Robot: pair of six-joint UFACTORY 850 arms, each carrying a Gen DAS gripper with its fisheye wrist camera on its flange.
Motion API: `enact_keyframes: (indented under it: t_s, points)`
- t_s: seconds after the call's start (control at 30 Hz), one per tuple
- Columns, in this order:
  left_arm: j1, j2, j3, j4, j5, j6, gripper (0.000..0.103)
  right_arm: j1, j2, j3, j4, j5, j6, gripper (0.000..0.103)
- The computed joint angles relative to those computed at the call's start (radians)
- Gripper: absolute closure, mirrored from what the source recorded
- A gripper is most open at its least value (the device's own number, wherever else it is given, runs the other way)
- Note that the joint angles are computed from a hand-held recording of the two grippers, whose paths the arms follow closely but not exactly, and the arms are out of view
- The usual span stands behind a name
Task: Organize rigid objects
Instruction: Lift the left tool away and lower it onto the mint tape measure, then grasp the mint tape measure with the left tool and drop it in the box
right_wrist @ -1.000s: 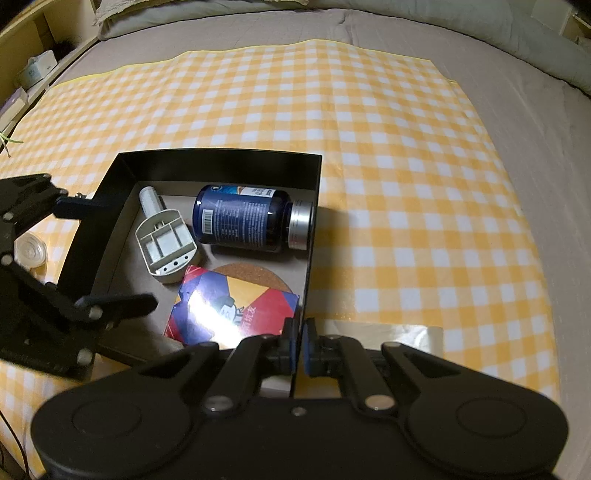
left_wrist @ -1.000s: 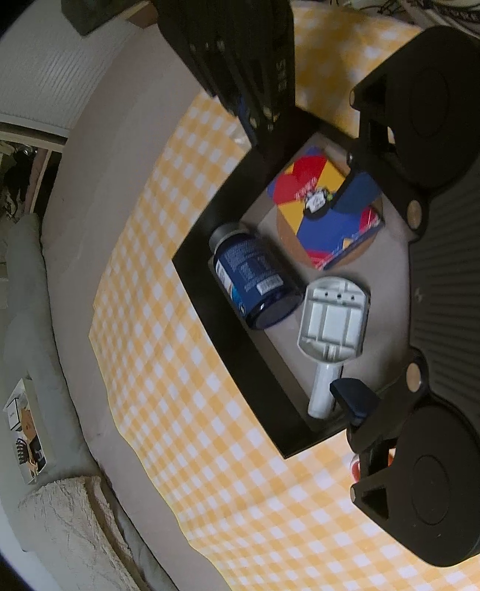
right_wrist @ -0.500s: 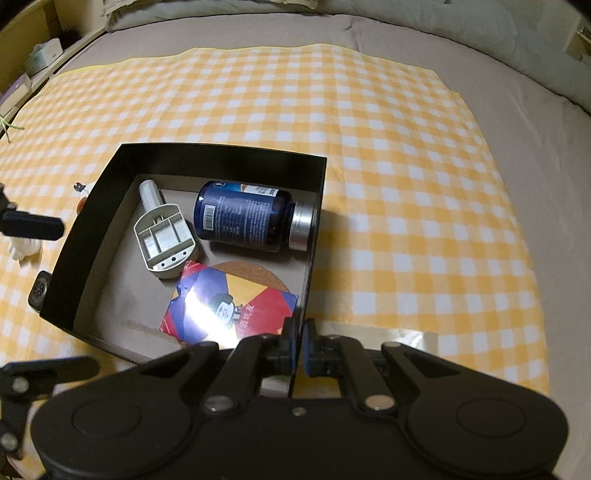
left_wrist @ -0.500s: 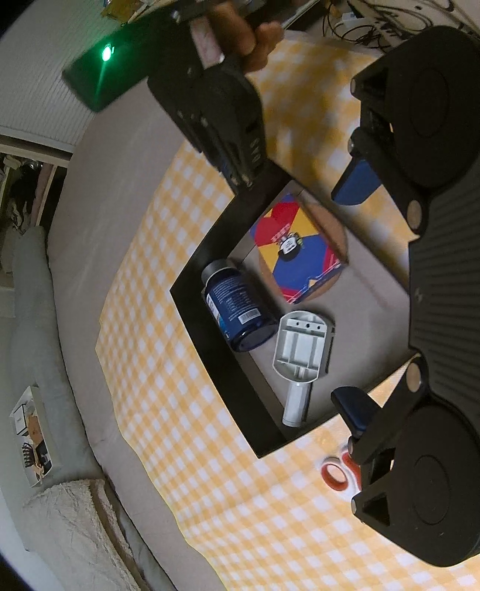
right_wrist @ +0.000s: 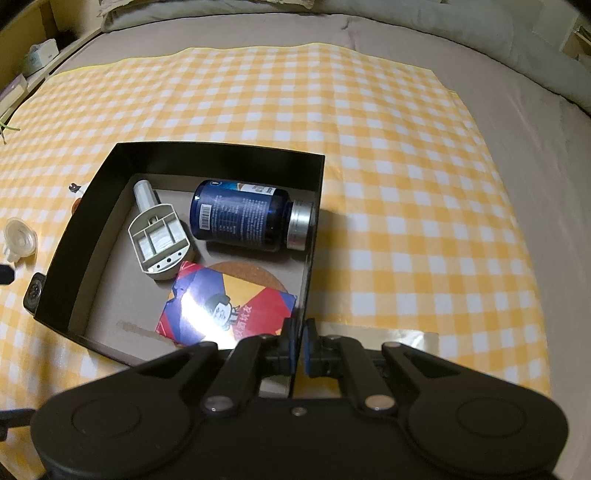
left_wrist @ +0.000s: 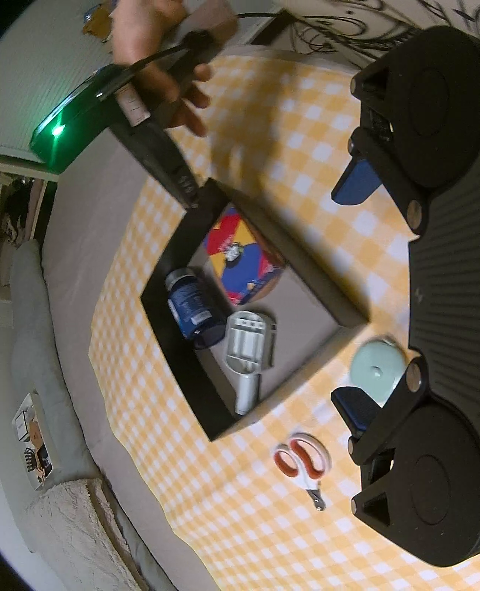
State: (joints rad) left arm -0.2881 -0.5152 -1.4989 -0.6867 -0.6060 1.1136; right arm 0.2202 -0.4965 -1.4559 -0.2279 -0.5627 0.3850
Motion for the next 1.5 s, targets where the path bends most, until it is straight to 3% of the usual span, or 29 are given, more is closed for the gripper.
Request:
enact_keyframes:
  t_s: [0.4, 0.53, 0.6, 0.77, 1.1, 1.37, 1.5]
  points:
    - [0.054, 0.003, 0.043, 0.040, -0.044, 0.007, 0.000, 0.003, -0.029, -0.030, 0.061, -0.027, -0.051, 0.080]
    - [0.066, -0.002, 0.044, -0.010, -0.064, 0.053, 0.003, 0.007, -0.032, -0.034, 0.041, -0.034, -0.031, 0.084]
    - [0.065, -0.006, 0.040, -0.032, -0.060, 0.078, 0.012, 0.006, -0.028, -0.031, 0.031, -0.037, -0.021, 0.088]
    - [0.057, -0.033, 0.005, -0.039, -0.050, 0.107, 0.022, 0.001, -0.017, -0.024, 0.006, -0.035, 0.021, 0.099]
    - [0.029, -0.113, -0.078, 0.142, 0.012, 0.015, 0.032, 0.004, 0.000, -0.003, -0.010, -0.020, 0.041, 0.099]
    - [0.027, -0.141, -0.100, 0.180, 0.039, -0.011, 0.037, 0.004, 0.000, -0.003, -0.011, -0.020, 0.039, 0.099]
    - [0.026, -0.142, -0.102, 0.167, 0.029, -0.002, 0.050, 0.004, 0.000, -0.003, -0.011, -0.019, 0.039, 0.099]
